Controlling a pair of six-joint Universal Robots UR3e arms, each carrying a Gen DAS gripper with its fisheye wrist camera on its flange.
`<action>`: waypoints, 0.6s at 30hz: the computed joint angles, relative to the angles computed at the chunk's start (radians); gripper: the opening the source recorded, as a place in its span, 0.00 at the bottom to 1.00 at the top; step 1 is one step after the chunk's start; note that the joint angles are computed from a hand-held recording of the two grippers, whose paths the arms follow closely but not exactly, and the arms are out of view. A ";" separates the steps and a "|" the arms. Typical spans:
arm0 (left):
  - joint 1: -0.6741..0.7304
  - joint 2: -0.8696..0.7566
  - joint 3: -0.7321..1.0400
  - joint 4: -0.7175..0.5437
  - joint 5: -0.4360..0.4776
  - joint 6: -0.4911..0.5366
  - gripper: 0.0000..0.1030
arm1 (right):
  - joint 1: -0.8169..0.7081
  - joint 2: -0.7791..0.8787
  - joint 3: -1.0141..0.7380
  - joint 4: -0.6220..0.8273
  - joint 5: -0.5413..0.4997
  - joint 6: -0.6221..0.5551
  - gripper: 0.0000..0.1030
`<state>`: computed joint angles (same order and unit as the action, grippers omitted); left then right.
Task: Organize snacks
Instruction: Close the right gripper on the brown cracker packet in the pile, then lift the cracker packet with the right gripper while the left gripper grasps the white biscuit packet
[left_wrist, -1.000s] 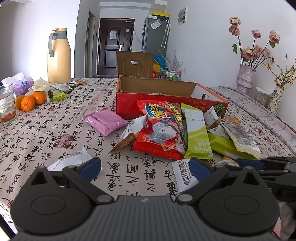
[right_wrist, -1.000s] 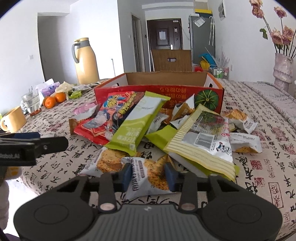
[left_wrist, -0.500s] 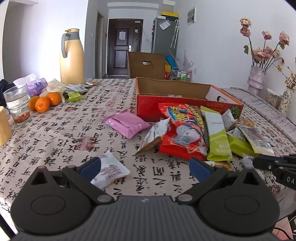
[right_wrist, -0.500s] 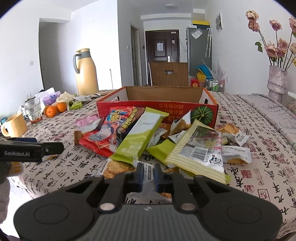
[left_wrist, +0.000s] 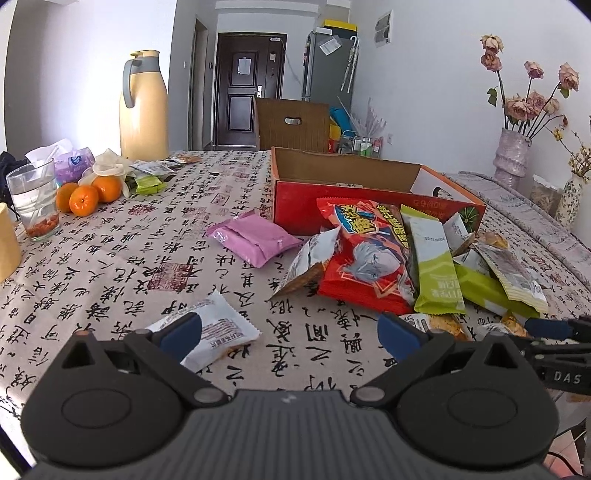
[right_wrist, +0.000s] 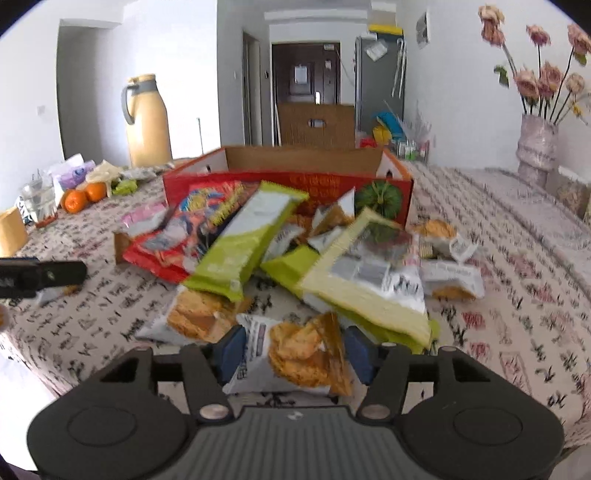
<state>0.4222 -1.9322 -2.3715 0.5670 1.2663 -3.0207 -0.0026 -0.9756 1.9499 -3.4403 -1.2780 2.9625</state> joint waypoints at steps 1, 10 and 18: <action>-0.001 -0.002 0.000 0.003 0.002 -0.001 1.00 | -0.003 0.006 -0.006 0.009 0.008 0.004 0.62; 0.008 0.000 0.001 -0.006 0.023 0.018 1.00 | -0.005 0.011 -0.002 0.012 0.034 -0.019 0.21; 0.027 0.003 0.021 -0.039 0.049 0.032 1.00 | -0.020 -0.017 0.056 -0.068 0.071 -0.026 0.19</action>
